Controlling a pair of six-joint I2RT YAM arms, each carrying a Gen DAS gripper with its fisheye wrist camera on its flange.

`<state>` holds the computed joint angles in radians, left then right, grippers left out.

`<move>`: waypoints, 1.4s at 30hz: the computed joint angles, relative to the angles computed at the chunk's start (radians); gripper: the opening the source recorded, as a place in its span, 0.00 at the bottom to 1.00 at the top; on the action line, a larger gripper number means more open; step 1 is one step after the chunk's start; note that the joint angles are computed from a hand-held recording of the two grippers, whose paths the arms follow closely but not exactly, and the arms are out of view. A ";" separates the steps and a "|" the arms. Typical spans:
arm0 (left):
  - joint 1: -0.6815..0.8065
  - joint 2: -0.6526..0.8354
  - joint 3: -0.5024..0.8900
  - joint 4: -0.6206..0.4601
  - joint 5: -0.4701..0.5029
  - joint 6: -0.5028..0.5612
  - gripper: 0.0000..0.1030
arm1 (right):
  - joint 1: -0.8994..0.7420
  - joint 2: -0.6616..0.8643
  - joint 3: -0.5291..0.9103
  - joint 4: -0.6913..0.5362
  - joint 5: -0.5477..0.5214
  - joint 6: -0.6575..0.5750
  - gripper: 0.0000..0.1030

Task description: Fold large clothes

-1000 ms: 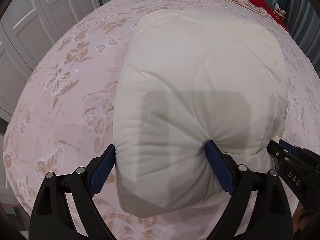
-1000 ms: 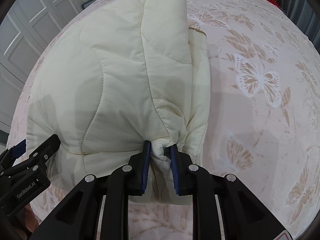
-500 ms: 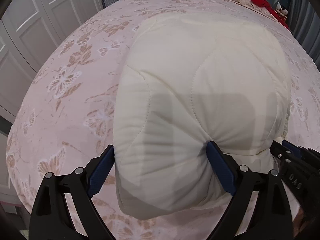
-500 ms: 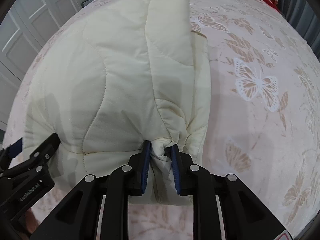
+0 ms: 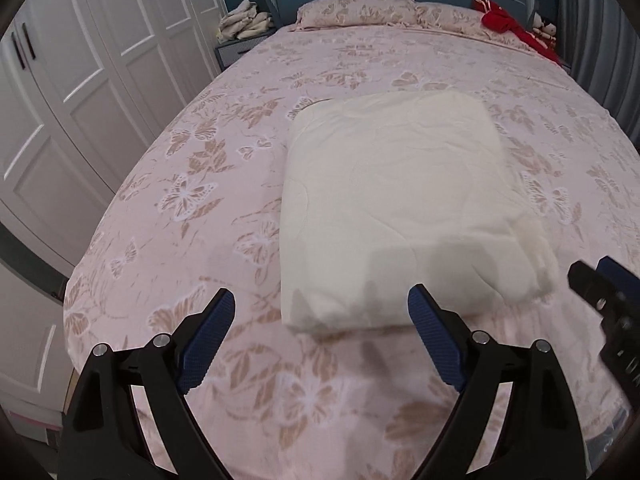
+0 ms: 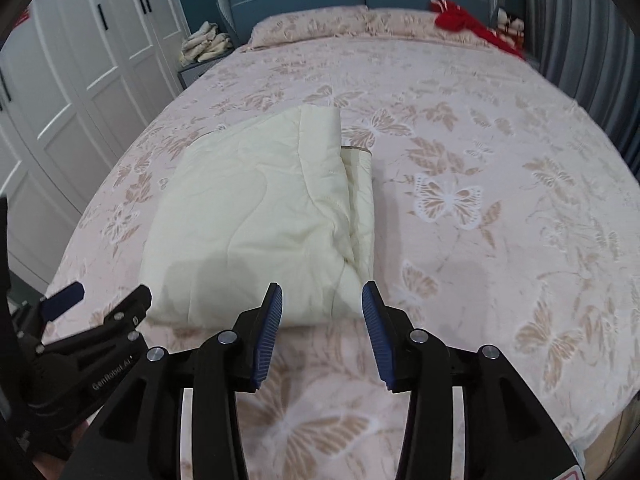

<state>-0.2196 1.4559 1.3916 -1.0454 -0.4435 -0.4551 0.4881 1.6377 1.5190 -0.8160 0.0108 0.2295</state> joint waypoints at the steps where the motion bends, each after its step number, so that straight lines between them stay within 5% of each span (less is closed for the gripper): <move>1: -0.015 -0.012 -0.004 -0.013 -0.011 -0.014 0.83 | 0.003 -0.021 -0.021 0.006 0.004 0.000 0.41; 21: -0.186 -0.162 -0.156 -0.097 -0.096 -0.215 0.83 | 0.082 -0.256 -0.305 0.084 0.047 0.059 0.45; 42: -0.193 -0.223 -0.334 -0.007 -0.110 -0.260 0.83 | 0.170 -0.265 -0.417 0.145 0.138 0.098 0.53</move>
<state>-0.4128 1.2327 1.0573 -1.0521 -0.5533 -0.7152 0.6583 1.3724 1.1016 -0.6710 0.1485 0.3275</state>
